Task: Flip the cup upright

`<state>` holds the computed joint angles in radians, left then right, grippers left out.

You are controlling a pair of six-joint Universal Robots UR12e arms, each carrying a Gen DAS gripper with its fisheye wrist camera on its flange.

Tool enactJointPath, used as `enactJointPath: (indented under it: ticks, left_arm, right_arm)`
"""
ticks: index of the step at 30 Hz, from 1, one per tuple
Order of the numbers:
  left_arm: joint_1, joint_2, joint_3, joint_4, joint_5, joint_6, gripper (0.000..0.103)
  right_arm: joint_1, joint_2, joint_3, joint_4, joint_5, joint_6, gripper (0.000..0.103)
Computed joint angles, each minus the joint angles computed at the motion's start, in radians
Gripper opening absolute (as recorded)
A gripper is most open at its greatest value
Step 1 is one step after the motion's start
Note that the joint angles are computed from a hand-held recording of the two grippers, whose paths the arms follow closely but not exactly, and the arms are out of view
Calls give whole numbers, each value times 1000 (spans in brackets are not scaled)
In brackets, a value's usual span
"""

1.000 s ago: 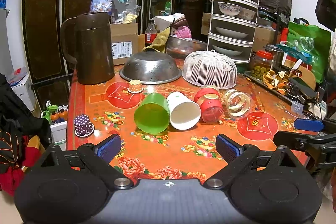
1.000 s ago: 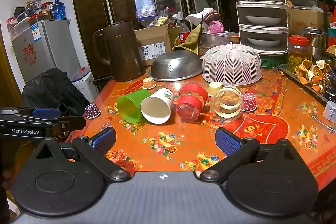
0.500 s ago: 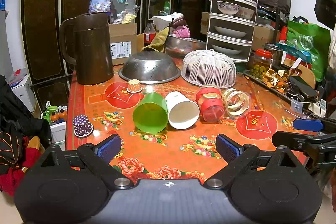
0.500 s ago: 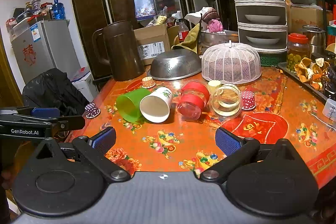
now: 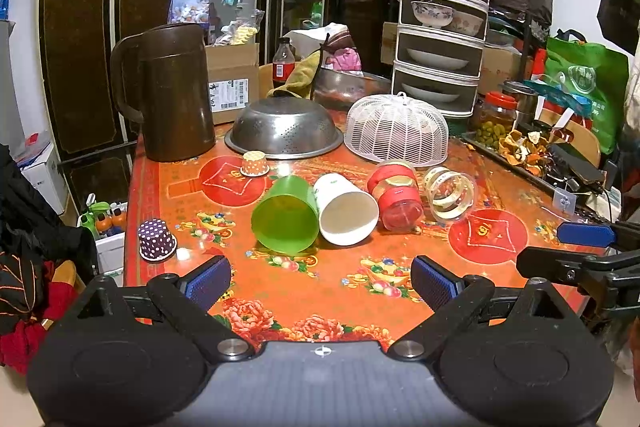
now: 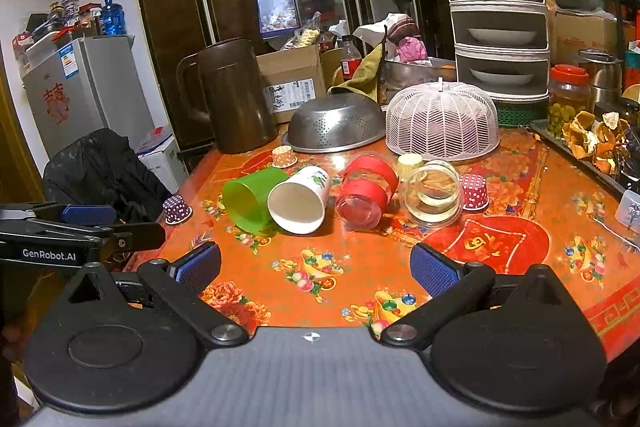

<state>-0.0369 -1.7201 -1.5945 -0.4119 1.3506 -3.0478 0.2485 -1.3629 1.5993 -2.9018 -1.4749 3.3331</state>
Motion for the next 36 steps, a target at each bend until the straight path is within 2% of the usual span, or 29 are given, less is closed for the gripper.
enactJointPath:
  ticks: [36]
  left_arm:
    - [3, 10, -7, 2, -9, -11, 98]
  right_arm:
    - [1, -5, -3, 13, 1, -13, 102]
